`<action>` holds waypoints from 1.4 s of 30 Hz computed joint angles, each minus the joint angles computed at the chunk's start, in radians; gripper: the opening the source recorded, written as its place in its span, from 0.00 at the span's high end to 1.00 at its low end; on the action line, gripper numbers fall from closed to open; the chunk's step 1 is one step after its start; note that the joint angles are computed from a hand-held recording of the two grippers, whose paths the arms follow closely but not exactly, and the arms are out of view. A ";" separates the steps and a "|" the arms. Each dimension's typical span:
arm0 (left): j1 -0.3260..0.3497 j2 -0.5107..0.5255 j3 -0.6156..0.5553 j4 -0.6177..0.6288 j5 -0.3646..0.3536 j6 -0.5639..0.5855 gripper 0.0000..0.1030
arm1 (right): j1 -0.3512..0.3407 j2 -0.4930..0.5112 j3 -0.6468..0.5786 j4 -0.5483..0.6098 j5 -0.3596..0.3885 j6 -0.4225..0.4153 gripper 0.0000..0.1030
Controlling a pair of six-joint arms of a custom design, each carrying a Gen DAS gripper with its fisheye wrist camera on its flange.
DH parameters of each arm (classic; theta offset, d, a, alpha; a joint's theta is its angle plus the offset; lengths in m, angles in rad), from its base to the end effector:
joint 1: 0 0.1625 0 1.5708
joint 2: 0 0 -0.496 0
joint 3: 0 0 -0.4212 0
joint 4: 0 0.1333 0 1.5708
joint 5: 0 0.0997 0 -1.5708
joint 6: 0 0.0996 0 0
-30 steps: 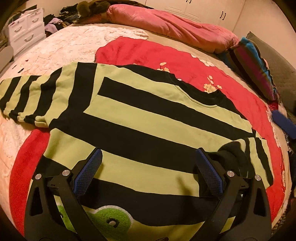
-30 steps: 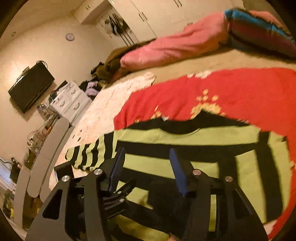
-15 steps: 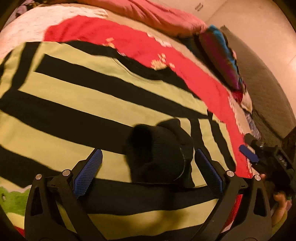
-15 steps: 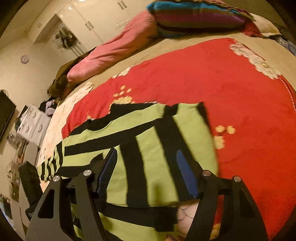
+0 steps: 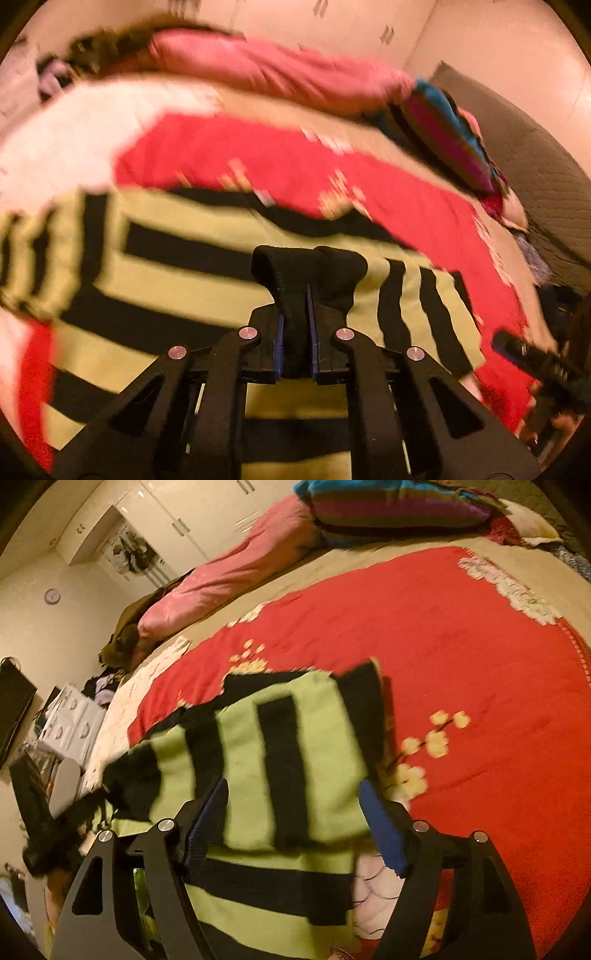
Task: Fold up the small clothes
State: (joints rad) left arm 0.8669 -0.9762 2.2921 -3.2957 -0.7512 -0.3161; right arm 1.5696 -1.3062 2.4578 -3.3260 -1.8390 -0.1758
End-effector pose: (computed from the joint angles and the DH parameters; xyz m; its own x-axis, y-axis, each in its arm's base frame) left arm -0.1681 -0.5165 0.1431 -0.8579 -0.0082 -0.5137 0.3442 0.7332 -0.5864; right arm 0.1064 -0.4379 0.2340 -0.9494 0.0052 0.3141 -0.1676 0.8371 -0.5207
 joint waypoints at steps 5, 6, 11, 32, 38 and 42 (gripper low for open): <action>0.002 -0.020 0.005 -0.045 0.144 0.057 0.96 | 0.022 0.038 -0.005 0.016 -0.001 -0.005 0.30; 0.016 -0.029 0.006 -0.032 0.150 0.044 0.96 | 0.028 0.046 -0.007 0.020 -0.002 -0.008 0.30; 0.080 -0.027 -0.005 0.024 0.152 0.014 0.93 | 0.068 0.093 -0.026 0.015 -0.048 -0.029 0.30; 0.004 0.033 0.061 -0.200 0.224 0.179 0.62 | 0.146 0.226 -0.059 -0.105 -0.219 -0.120 0.30; 0.062 0.068 0.002 0.154 0.210 -0.008 0.49 | 0.140 0.264 -0.079 -0.123 -0.244 -0.134 0.30; 0.087 0.051 0.004 0.141 0.168 -0.030 0.45 | 0.113 0.288 -0.094 -0.079 -0.257 -0.105 0.30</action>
